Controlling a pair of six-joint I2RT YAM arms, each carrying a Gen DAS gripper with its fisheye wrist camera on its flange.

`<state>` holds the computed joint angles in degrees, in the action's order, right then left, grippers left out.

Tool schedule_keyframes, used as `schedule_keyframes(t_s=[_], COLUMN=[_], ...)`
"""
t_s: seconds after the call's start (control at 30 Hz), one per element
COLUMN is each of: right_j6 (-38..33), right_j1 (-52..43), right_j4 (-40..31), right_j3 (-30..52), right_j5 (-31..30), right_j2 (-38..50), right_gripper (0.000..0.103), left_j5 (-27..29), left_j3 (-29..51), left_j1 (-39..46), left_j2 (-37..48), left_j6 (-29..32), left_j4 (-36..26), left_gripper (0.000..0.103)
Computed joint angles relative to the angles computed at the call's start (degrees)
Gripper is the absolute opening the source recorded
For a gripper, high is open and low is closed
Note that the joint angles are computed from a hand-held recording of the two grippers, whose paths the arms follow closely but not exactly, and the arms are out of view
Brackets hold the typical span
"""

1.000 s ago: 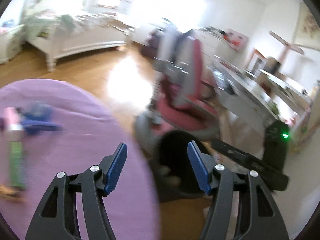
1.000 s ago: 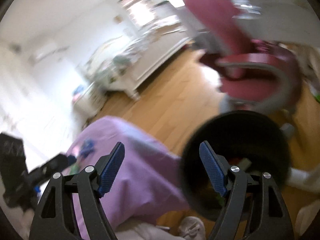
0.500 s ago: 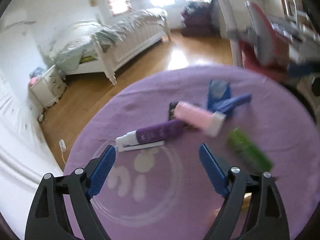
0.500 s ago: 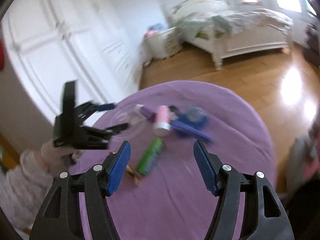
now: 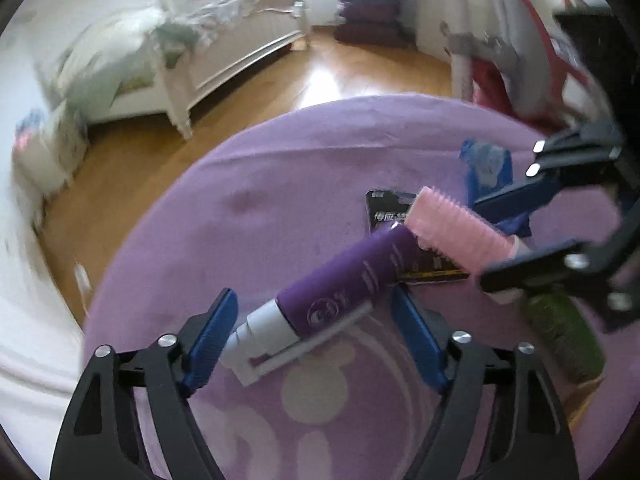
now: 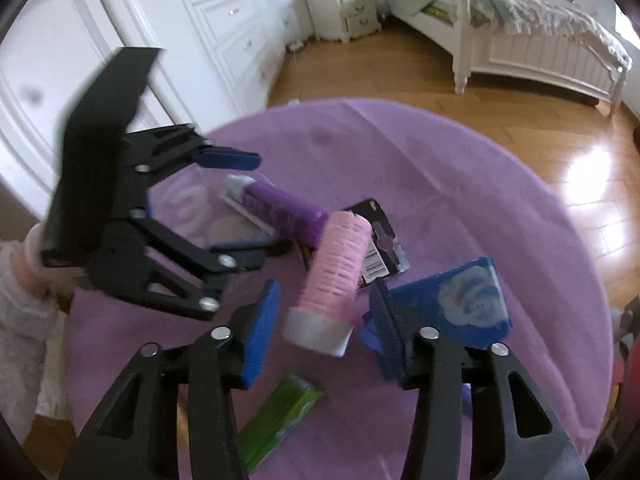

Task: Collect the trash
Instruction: 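Grasp the purple tube with left tool while right tool grasps the pink hair roller, then carry the purple tube and pink roller toward the black bin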

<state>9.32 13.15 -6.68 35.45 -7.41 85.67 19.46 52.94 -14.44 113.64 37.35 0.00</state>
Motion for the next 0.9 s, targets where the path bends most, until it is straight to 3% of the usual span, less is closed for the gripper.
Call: schedule_keyframes(t_s=[0.03, 0.17, 0.3, 0.37, 0.4, 0.47, 0.5, 0.57, 0.77, 0.9], right_j6=[-0.5, -0.5, 0.6, 1.6, 2.4, 4.6, 5.9, 7.4, 12.8, 15.8], right_j1=[0.1, -1.1, 1.7, 2.2, 2.2, -0.2, -1.5, -3.5, -10.0, -11.5], right_j4=[1.2, 2.2, 4.1, 5.1, 6.0, 7.9, 8.9, 9.6, 3.8, -8.0], right_j3=[0.1, 0.5, 0.6, 0.1, -0.8, -3.0, -4.8, -8.3, -18.1, -22.0], right_j5=[0.6, 0.5, 3.5, 3.8, 3.3, -1.2, -3.0, -4.8, -12.5, -14.8], right_j2=[0.9, 2.4, 4.2, 4.2, 4.0, 1.9, -0.2, -5.7, -28.5, -48.2], right_gripper=[0.040, 0.038, 0.038, 0.034, 0.033, 0.031, 0.031, 0.031, 0.031, 0.031], left_j5=[-0.1, -3.4, -12.3, -11.6, -8.4, -6.4, -5.7, -2.7, -4.8, 1.9], left_j3=[-1.5, -7.7, -11.4, -8.9, -6.8, -3.5, -1.4, -1.5, -9.1, -19.3], left_j1=[0.3, -1.0, -4.5, -4.2, -3.1, -2.1, -1.6, -0.2, -0.3, 2.7], left_j2=[-1.0, -6.1, -8.5, -7.3, -6.4, -4.2, -2.5, -2.1, -6.4, -15.2], left_j6=[-2.1, -7.3, -9.0, -10.8, -12.6, -15.3, -16.2, -19.6, -24.1, -23.4], left_j4=[0.6, 2.9, 11.7, 10.7, 8.7, 6.4, 4.2, 5.1, 9.1, 10.6], left_gripper=[0.069, 0.068, 0.083, 0.083, 0.083, 0.065, 0.042, 0.028, 0.024, 0.024])
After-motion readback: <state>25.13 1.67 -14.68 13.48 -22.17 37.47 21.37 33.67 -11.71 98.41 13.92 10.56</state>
